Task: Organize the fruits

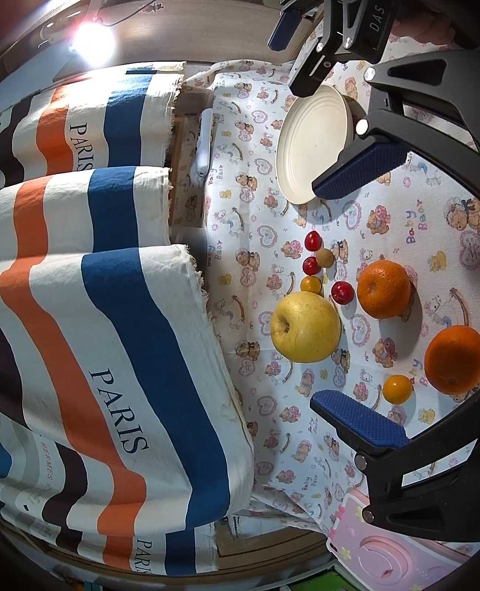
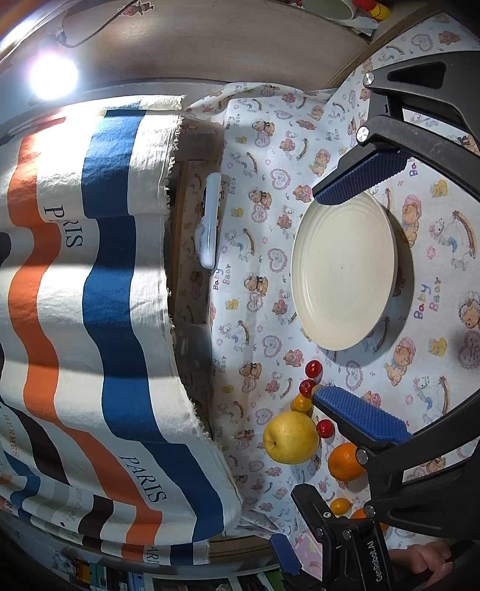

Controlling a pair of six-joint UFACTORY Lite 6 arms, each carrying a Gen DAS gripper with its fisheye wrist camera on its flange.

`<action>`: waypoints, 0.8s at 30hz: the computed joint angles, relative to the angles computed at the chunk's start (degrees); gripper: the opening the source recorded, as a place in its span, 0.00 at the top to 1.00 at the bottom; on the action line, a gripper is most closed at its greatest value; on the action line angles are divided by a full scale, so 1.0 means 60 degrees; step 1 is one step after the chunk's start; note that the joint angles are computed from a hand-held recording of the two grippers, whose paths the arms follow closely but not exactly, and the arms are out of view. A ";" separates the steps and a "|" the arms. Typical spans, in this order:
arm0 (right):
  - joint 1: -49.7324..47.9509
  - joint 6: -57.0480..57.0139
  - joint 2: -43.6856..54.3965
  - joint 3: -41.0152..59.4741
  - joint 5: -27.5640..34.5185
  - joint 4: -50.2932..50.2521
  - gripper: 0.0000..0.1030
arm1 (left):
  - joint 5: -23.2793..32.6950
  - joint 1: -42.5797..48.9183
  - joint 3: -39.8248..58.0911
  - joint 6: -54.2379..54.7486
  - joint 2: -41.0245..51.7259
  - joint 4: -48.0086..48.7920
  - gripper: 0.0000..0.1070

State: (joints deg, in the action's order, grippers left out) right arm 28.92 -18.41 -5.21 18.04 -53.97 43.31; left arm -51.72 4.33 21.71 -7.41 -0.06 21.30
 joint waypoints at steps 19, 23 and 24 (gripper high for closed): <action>0.0038 -0.0013 -0.0012 -0.0022 -0.0026 0.0023 0.01 | -0.0406 0.1054 0.0038 -0.1662 -0.0029 0.2220 0.04; 0.0080 0.0003 -0.0002 -0.0034 -0.0081 0.0073 0.01 | 0.0140 0.0511 -0.0134 -0.0863 -0.0468 0.1504 0.04; 0.0027 0.0001 -0.0030 -0.0039 -0.0054 0.0033 0.01 | 0.0279 0.0465 -0.0160 -0.0704 -0.0618 0.1461 0.04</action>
State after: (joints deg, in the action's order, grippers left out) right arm 29.08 -18.40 -5.39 17.81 -54.29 43.51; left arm -50.04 7.12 20.75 -11.63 -3.77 30.06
